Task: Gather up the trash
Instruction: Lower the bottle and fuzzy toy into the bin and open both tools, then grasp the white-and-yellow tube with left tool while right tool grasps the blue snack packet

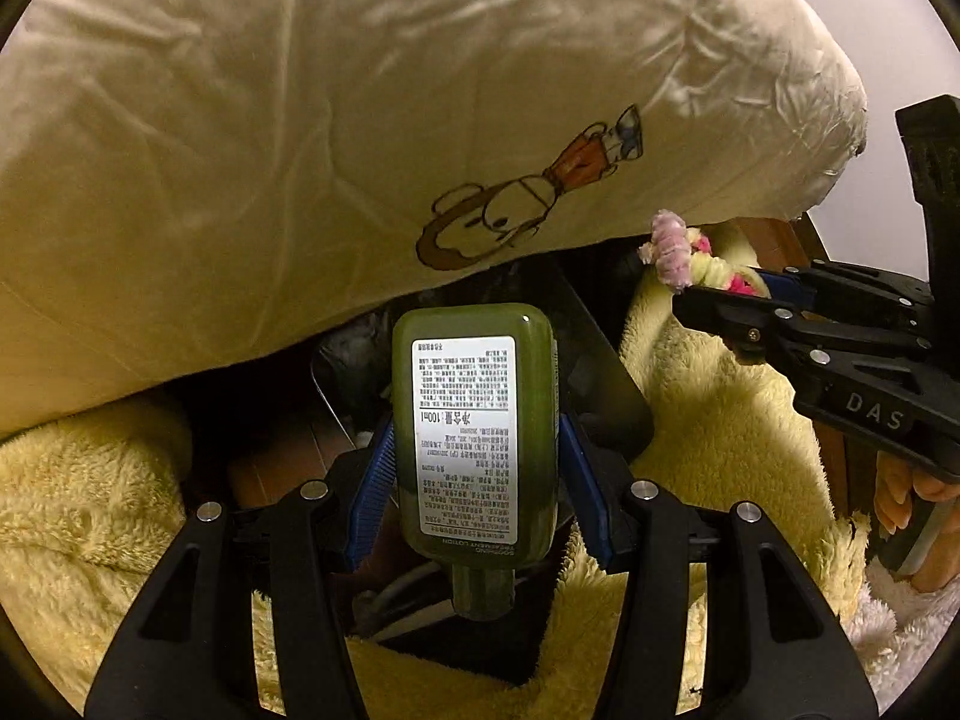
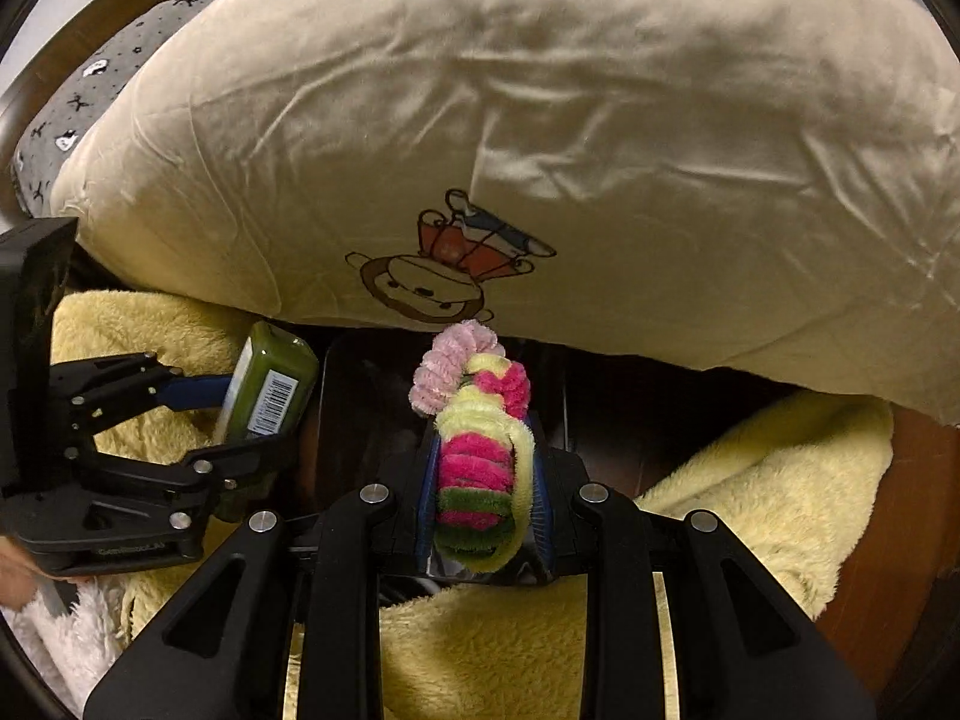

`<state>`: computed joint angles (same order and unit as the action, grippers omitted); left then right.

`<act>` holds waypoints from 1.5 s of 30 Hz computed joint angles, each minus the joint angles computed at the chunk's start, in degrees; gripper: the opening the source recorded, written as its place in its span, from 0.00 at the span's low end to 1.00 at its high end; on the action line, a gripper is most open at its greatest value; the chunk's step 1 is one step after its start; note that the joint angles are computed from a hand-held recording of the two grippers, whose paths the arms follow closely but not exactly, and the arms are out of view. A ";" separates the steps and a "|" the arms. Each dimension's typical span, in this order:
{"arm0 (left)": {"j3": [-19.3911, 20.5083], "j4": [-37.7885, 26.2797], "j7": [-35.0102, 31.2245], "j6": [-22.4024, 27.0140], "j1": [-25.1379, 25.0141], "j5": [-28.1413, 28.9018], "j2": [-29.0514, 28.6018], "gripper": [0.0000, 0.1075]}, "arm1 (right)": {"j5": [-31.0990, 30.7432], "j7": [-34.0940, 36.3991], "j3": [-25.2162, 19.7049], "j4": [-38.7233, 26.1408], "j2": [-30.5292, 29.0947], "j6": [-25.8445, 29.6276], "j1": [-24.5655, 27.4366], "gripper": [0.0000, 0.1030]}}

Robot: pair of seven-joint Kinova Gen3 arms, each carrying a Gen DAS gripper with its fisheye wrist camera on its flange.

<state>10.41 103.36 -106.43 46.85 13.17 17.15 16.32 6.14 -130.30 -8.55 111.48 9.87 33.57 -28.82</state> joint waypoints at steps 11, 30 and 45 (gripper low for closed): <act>-0.56 -0.76 2.76 -0.33 0.86 -1.93 0.37 0.62 | -0.08 -0.43 0.74 -0.28 0.69 0.27 0.22 0.40; -2.51 -2.87 2.28 -3.67 -2.26 -2.26 -10.42 0.79 | 16.51 -13.21 -0.45 -4.58 -6.76 3.38 1.32 0.87; -4.42 -21.50 11.07 -4.55 -1.36 -13.10 -1.23 0.87 | 16.06 -2.37 4.06 -24.48 4.11 6.34 4.55 0.88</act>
<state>5.99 81.86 -95.36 42.30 11.81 4.05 15.09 22.20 -132.67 -4.49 87.00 13.98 39.90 -24.27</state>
